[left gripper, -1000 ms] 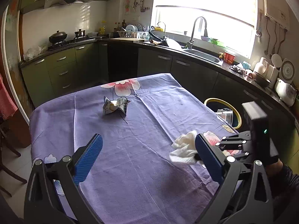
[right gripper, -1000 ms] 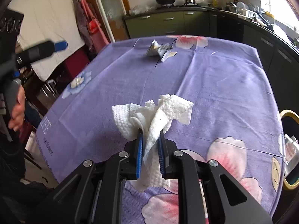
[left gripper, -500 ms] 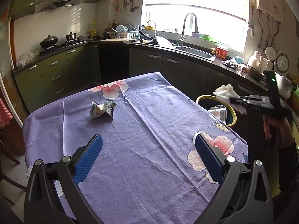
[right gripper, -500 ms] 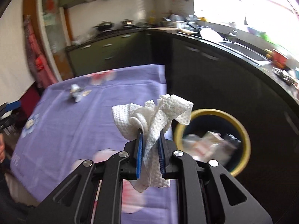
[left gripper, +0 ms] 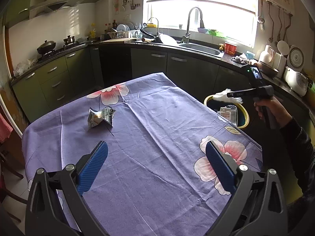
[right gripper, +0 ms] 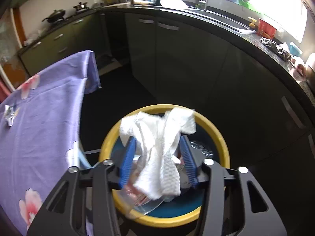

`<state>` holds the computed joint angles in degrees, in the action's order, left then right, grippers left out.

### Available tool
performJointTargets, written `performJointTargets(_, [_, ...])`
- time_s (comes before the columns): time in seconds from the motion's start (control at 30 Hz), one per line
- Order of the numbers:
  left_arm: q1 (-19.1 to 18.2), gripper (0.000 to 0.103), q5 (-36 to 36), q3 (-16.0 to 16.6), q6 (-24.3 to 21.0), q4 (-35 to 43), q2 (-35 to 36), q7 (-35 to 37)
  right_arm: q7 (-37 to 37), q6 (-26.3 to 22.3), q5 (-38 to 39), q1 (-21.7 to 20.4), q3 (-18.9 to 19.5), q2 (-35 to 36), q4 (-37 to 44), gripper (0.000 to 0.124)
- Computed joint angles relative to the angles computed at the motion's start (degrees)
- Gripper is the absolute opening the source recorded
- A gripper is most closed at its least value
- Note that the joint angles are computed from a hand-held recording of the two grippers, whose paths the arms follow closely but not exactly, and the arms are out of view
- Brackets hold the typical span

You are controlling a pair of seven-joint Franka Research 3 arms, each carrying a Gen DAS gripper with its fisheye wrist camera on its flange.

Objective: Collect trash
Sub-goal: 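Carry the white tissue over the yellow bin and open the right gripper, then grasp the crumpled silver snack wrapper with the left gripper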

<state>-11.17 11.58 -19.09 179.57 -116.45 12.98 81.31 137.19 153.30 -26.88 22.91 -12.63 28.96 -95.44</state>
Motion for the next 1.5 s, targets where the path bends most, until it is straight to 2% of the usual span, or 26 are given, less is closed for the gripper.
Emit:
performJointTargets(0.13, [1.2, 0.095, -1.0, -1.5, -0.2, 0.1, 0.3, 1.3, 4.0, 3.0, -3.0, 1.7, -1.9, -2.1, -2.9, 0.05])
performJointTargets(0.27, [1.4, 0.095, -1.4, -1.6, -0.2, 0.3, 0.7, 1.7, 12.1, 4.5, -12.9, 6.4, -4.5, -7.1, -8.5, 0.052])
performJointTargets(0.37, [2.3, 0.095, -2.3, -2.3, -0.5, 0.6, 1.2, 2.2, 18.7, 5.5, -21.0, 8.5, -4.7, -11.0, -12.7, 0.056])
performJointTargets(0.43, [3.1, 0.095, -3.1, -2.9, -1.0, 0.9, 1.6, 2.9, 21.4, 5.7, -24.3, 8.8, -3.8, -12.6, -14.4, 0.057])
performJointTargets(0.53, [3.1, 0.095, -3.4, -1.6, -2.4, 2.3, 2.7, 2.7, 21.5, 5.5, -25.5, 7.6, -1.1, -13.5, -14.6, 0.057])
performJointTargets(0.63, [5.0, 0.096, -5.5, -2.7, -4.7, 4.8, 4.7, 4.2, 22.3, 4.9, -27.2, 6.7, 1.4, -13.7, -14.5, 0.057])
performJointTargets(0.77, [3.8, 0.096, -6.0, -0.1, -8.6, 10.3, 8.6, 2.9, 21.2, 4.3, -27.7, 4.7, 4.9, -12.6, -12.7, 0.058])
performJointTargets(0.93, [0.6, 0.096, -3.0, 4.0, -13.8, 20.6, 15.6, 1.1, 16.7, 4.6, -23.7, 3.5, 6.7, -9.7, -9.7, 0.058])
performJointTargets(1.0, [0.0, 0.096, -1.2, 4.5, -16.9, 26.6, 19.6, 0.5, 15.0, 5.1, -22.0, 3.5, 6.6, -8.8, -9.0, 0.058])
performJointTargets(1.07, [-2.4, 0.096, -0.2, 7.1, -19.8, 34.0, 24.5, -0.3, 13.5, 5.7, -20.4, 3.8, 6.2, -8.0, -8.5, 0.058])
performJointTargets(1.33, [-3.9, 0.096, -2.0, 7.3, -32.6, 61.1, 41.6, 0.7, 8.3, 6.4, -14.2, 5.2, 4.5, -5.5, -6.6, 0.059])
performJointTargets(1.5, [-6.2, 0.096, -2.6, 8.8, -39.6, 75.9, 50.3, 2.3, 4.8, 6.6, -10.3, 5.6, 3.8, -3.9, -5.2, 0.059])
